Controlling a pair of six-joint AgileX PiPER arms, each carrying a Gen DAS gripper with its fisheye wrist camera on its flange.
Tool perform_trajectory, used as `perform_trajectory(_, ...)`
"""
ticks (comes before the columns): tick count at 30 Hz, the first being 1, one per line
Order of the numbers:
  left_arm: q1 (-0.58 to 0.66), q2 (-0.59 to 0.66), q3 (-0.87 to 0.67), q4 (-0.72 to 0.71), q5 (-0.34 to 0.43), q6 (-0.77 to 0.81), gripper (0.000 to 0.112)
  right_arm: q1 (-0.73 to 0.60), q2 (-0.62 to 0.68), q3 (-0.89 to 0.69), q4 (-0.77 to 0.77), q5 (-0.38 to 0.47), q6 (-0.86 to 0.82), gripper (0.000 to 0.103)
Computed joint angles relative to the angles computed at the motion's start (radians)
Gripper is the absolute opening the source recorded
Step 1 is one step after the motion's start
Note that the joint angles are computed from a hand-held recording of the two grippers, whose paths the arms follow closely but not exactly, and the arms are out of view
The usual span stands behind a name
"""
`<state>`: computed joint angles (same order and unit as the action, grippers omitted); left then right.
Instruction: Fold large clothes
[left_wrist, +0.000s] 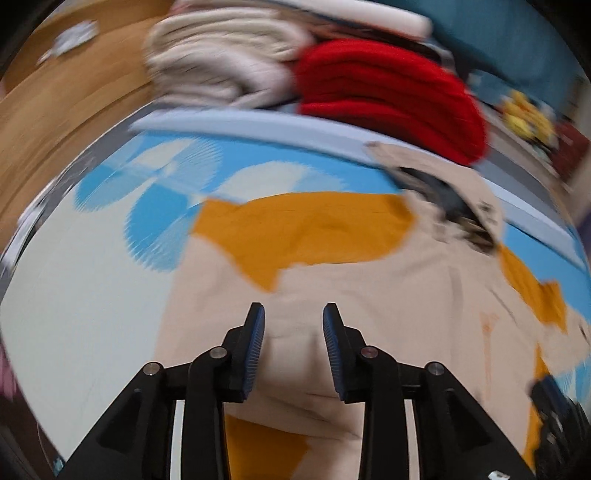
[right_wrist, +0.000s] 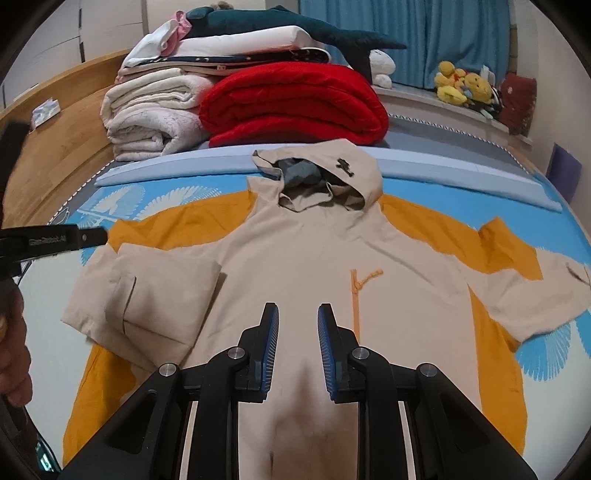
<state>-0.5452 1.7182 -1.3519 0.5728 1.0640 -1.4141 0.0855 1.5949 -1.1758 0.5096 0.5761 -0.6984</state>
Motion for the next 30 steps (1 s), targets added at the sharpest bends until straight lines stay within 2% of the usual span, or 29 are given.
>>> perform_trajectory(2,0.038,0.002,0.031,-0.019,0.007,-0.01,0.039,0.001,0.0,-0.005,0.034,0.005,-0.033,0.023)
perform_trajectory(4,0.077,0.015,0.047,-0.037,0.051,-0.032,0.049,0.005,0.005,-0.013,0.053,0.016,-0.056,0.024)
perform_trajectory(5,0.093,0.016,0.053,-0.046,0.074,-0.049,0.05,0.007,0.01,-0.018,0.057,0.024,-0.065,0.024)
perform_trajectory(7,0.123,-0.016,0.097,-0.077,0.064,-0.112,0.049,0.006,0.023,-0.025,0.07,0.039,-0.084,0.026)
perform_trajectory(10,0.086,-0.014,0.077,-0.053,0.062,-0.124,0.049,-0.001,0.046,-0.037,0.08,0.07,-0.097,0.031)
perform_trajectory(12,0.064,0.015,0.037,-0.056,0.026,-0.061,0.051,-0.007,0.065,-0.045,0.09,0.095,-0.104,0.032)
perform_trajectory(14,0.078,0.053,0.023,-0.137,-0.085,0.088,0.057,-0.009,0.077,-0.044,0.092,0.103,-0.105,0.033)
perform_trajectory(17,0.107,0.127,-0.006,-0.245,-0.084,0.199,0.057,0.01,0.096,-0.038,0.079,0.096,-0.109,0.033)
perform_trajectory(21,0.172,0.158,0.034,-0.417,-0.199,0.351,0.055,0.023,0.107,-0.041,0.073,0.102,-0.109,0.034)
perform_trajectory(25,0.172,0.15,0.038,-0.419,-0.238,0.375,0.019,0.034,0.111,-0.044,0.073,0.098,-0.119,0.039)
perform_trajectory(26,0.171,0.142,0.037,-0.413,-0.248,0.381,0.013,0.034,0.111,-0.044,0.074,0.099,-0.121,0.04)
perform_trajectory(30,0.128,0.13,-0.008,-0.334,-0.23,0.367,0.006,0.042,0.121,-0.041,0.072,0.091,-0.126,0.04)
